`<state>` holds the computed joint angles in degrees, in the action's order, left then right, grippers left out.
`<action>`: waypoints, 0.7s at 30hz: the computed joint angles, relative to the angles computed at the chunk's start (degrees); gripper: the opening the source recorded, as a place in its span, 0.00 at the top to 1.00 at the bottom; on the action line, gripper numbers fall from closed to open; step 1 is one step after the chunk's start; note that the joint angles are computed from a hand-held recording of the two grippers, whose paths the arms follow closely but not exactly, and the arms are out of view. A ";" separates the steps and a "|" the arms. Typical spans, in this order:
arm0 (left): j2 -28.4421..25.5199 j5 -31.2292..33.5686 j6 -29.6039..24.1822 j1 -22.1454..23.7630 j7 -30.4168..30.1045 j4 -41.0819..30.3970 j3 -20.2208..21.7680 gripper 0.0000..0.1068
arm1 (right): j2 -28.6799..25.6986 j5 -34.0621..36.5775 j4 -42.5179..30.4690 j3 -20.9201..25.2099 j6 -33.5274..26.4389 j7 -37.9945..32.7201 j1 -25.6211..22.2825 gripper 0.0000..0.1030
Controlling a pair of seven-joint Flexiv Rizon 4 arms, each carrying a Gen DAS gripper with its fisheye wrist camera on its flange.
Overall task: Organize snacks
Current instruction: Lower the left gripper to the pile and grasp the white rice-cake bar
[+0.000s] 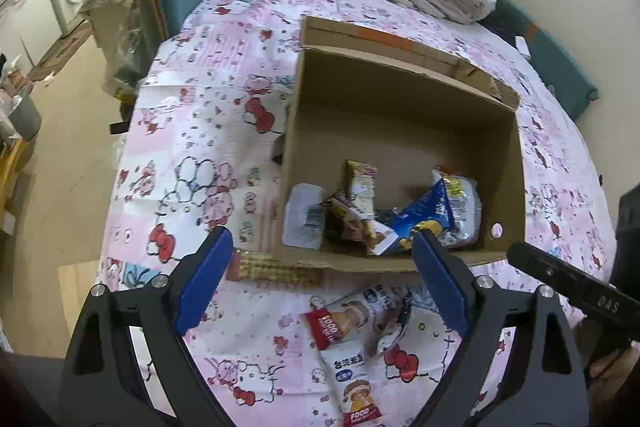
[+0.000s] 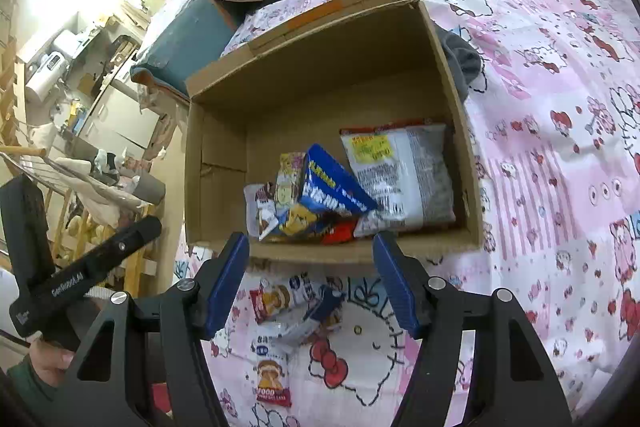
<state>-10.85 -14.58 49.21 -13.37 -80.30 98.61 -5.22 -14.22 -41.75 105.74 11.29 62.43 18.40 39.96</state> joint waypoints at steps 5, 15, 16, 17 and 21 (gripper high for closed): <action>1.49 0.94 0.18 0.07 -1.94 1.47 0.67 0.16 | 0.80 0.18 0.65 0.69 -0.87 1.60 0.76 0.34; 4.73 5.24 -5.28 -0.53 -4.46 5.82 0.96 0.16 | 2.67 -0.82 2.96 2.46 -4.62 11.19 2.50 0.34; 4.67 6.08 -6.44 -0.73 -4.74 5.89 0.81 0.16 | 2.71 -0.85 3.11 2.60 -4.75 11.94 2.52 0.34; 4.46 6.72 -8.12 -0.89 -4.37 5.85 0.60 0.16 | 2.72 -0.65 3.16 2.79 -5.00 12.40 2.52 0.34; 2.70 9.54 -15.61 -2.16 -2.28 5.33 -0.29 0.16 | 2.97 0.52 3.32 3.31 -6.13 12.50 2.24 0.34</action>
<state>-8.15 -5.04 33.60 -15.52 -82.58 103.94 -5.51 -11.25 -41.23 109.06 14.59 56.30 30.90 42.20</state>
